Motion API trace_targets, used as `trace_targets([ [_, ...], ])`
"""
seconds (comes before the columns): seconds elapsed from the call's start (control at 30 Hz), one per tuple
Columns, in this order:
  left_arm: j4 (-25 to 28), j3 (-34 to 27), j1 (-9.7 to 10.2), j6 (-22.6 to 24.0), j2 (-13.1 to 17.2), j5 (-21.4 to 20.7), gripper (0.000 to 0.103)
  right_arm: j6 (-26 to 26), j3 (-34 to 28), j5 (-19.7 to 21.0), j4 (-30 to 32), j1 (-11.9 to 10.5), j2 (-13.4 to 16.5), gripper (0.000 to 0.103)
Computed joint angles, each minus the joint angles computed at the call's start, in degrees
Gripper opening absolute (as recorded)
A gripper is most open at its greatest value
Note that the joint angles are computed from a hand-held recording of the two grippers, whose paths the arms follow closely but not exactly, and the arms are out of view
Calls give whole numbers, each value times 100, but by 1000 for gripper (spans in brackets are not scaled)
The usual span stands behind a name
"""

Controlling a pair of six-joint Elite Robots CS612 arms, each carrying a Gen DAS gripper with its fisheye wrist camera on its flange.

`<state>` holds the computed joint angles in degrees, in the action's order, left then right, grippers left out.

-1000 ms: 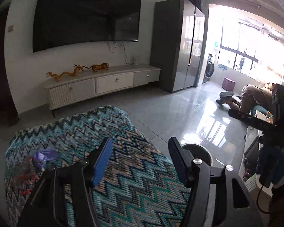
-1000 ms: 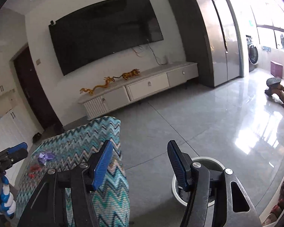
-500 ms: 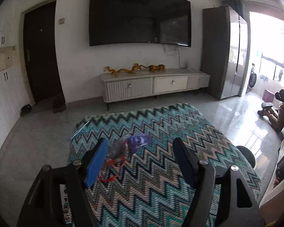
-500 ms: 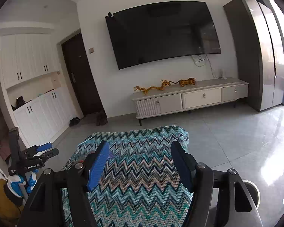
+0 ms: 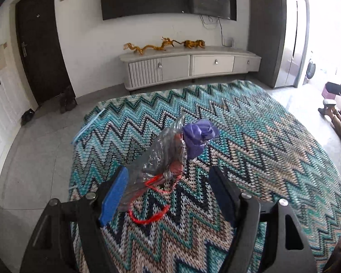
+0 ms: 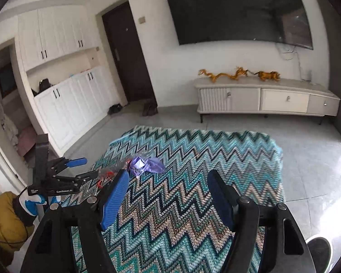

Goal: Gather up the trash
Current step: 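Grasp the clear red-tied plastic bag with the left tool while the right tool grasps the purple gloves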

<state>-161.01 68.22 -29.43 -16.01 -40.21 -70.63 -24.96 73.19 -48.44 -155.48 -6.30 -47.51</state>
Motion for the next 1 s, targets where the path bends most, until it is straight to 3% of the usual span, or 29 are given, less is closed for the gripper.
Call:
trace_targets([
  [0.3, 468, -656, 235, -88, 549, -358, 71, -799, -828, -239, 1077, 367, 610, 70],
  [0.37, 384, -660, 295, -256, 593, -528, 61, -937, -990, -264, 1273, 444, 724, 70],
  [0.43, 340, -649, 353, -429, 599, -743, 40, -1134, -1180, -277, 1499, 529, 856, 70],
  [0.53, 161, -593, 373, -594, 601, -714, 25, -1336, -1403, -269, 1688, 642, 1022, 70],
  [0.83, -321, -346, 501, -1518, 559, -844, 17, -1405, -1938, -239, 1669, 897, 1458, 73],
  [1.0, -475, -267, 512, -1649, 536, -822, 17, -1223, -2261, -151, 1624, 983, 1683, 79],
])
